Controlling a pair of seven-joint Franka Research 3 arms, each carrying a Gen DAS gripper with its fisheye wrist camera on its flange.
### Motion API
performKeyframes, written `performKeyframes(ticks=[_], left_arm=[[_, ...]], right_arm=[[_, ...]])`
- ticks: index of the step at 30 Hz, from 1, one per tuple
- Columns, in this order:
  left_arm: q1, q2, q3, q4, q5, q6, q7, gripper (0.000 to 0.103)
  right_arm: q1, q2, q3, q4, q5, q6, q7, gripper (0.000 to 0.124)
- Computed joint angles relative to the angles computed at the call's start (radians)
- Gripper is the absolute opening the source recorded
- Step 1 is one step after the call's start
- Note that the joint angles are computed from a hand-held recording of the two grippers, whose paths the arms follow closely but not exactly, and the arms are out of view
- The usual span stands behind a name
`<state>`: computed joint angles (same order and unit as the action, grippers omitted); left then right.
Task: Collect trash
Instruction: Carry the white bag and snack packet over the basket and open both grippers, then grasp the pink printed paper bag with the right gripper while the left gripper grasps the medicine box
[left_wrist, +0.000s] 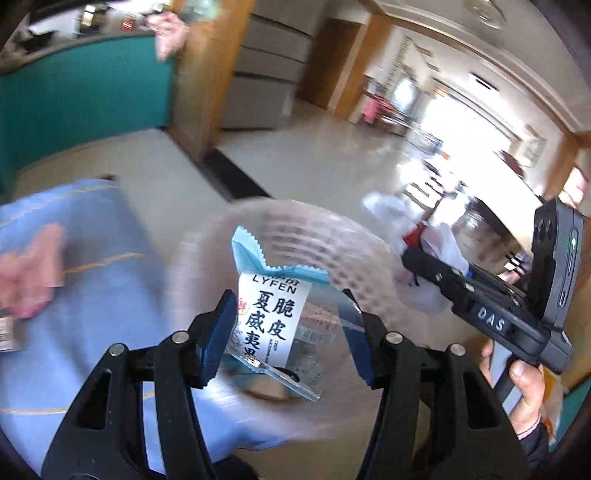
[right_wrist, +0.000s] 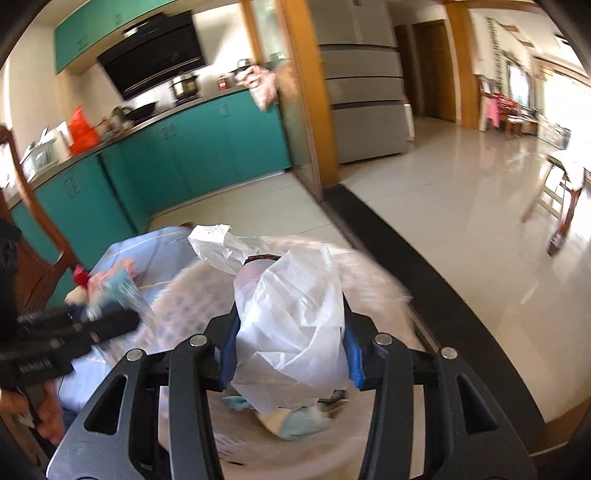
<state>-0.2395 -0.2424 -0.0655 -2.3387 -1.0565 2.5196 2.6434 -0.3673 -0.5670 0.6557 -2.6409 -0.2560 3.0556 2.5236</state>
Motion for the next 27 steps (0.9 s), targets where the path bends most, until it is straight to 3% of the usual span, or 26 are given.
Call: performKeyframes(ticks=[3,4,5,9,12,18,22,25,27], left_arm=[[-0.012,0.046,-0.01,0.028,-0.022,-0.06,0.026,0.071],[-0.012,0.057,-0.022,0.028,-0.024,-0.044,0.029,0.082],[-0.012,0.061,-0.035,0.024,-0.027,-0.016,0.032,0.087],[0.008,0.064,-0.038,0.021,0.008,0.017,0.014,0.09],[0.037,0.055,-0.018,0.011,0.017,0.085,-0.023,0.09],[0.088,0.045,0.017,-0.029,0.099,0.325,-0.115,0.09],[0.163,0.097,0.041,-0.041,0.32,0.473,-0.289,0.09],[0.23,0.138,0.062,-0.025,0.496,0.486,-0.458,0.09],[0.249,0.161,0.086,-0.008,0.523,0.48,-0.479,0.09]], right_arm=[[0.023,-0.028,-0.046,-0.04,0.019,-0.011,0.0,0.046],[0.028,-0.028,-0.054,-0.045,0.024,-0.01,0.0,0.046],[0.034,-0.025,-0.06,-0.047,0.028,-0.011,-0.002,0.046],[0.036,0.014,-0.044,-0.023,0.018,-0.015,-0.012,0.046],[0.038,0.074,-0.027,0.017,-0.005,-0.025,-0.012,0.047],[0.019,0.154,0.015,0.092,-0.1,-0.037,0.059,0.069],[0.002,0.197,0.041,0.154,-0.179,-0.049,0.104,0.073],[0.005,0.258,0.053,0.217,-0.236,-0.048,0.126,0.073],[0.018,0.327,0.06,0.276,-0.275,-0.039,0.133,0.073]])
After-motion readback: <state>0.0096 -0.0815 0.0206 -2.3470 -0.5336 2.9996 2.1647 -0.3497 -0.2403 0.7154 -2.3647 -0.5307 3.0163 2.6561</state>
